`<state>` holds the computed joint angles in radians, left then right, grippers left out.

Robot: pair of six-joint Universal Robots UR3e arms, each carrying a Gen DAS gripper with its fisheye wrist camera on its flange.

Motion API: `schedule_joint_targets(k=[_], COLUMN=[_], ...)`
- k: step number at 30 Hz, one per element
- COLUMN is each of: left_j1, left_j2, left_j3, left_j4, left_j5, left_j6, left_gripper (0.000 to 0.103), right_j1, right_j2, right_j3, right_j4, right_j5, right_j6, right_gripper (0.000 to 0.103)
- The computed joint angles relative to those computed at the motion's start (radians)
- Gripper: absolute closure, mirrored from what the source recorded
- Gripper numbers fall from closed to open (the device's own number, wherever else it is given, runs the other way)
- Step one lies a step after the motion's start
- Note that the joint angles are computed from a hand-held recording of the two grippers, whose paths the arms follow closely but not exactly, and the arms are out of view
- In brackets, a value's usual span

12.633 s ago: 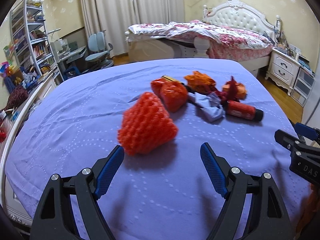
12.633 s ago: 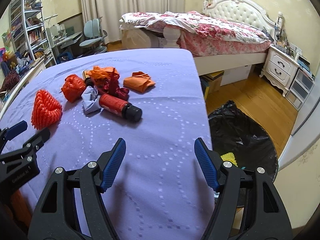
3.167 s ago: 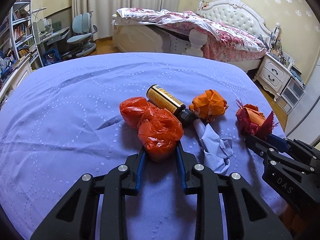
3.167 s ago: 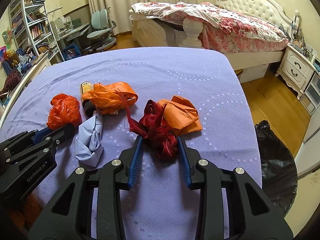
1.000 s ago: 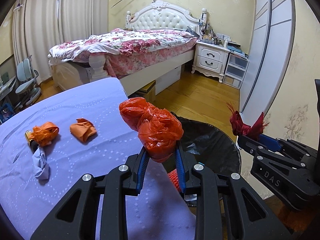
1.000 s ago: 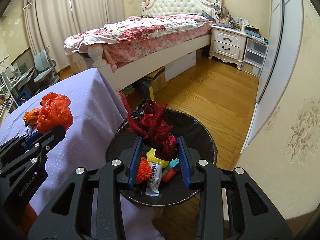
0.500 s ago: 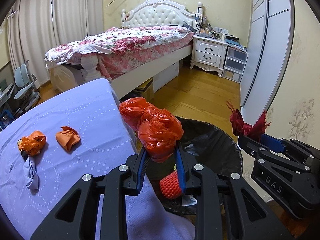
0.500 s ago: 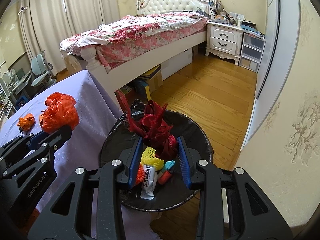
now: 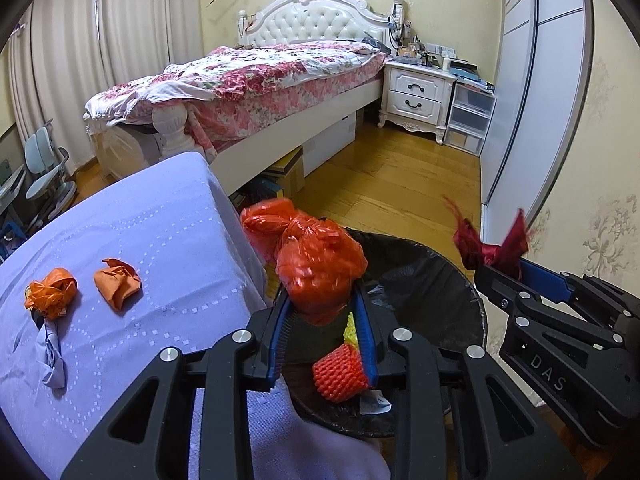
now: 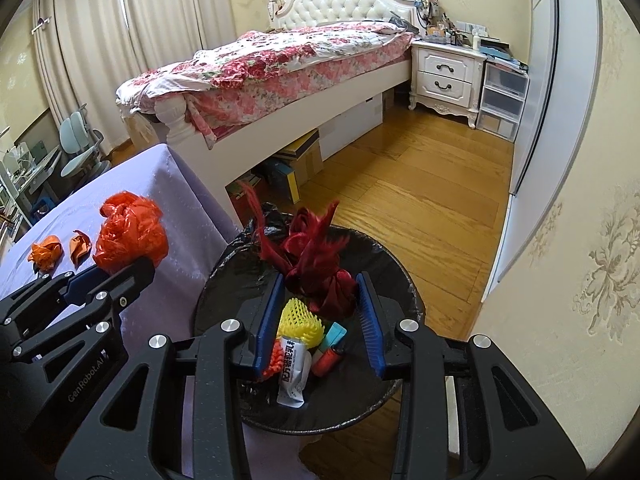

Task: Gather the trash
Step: 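Open the left gripper over the bin to drop the red bag, then move back to the table and grasp the light-blue cloth with the left gripper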

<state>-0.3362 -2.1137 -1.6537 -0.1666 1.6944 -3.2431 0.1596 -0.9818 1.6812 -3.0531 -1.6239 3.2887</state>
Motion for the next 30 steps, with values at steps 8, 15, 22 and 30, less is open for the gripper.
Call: schedule_joint_targets(k=[8,15,22,30], left_j1=[-0.012,0.003,0.053,0.138], left_j2=[0.007,0.042,0.115,0.229], left_j3=[-0.023,-0.076,-0.182,-0.356], left_j4=[0.033,0.050,0.068,0.119], left_j5=[0.053,0.093,0.117,0.130], left_j6=[-0.009,-0.019,-0.046,-0.058], left_gripper=[0.037,0.031,0.030,0.030], right_j1=[-0.006,0.004,0.036,0.107], right_j2=[0.004,-0.001,0.008,0.042], right_j3=[-0.008,-0.006,-0.031,-0.111], right_j4=[-0.003,-0.006,0.015,0.066], right_j5=[-0.029,-0.045,-0.038,-0.012], right_j6=[0.013,0.019,0.019,0.013], right_gripper=[0.051,0.038,0.034,0.034])
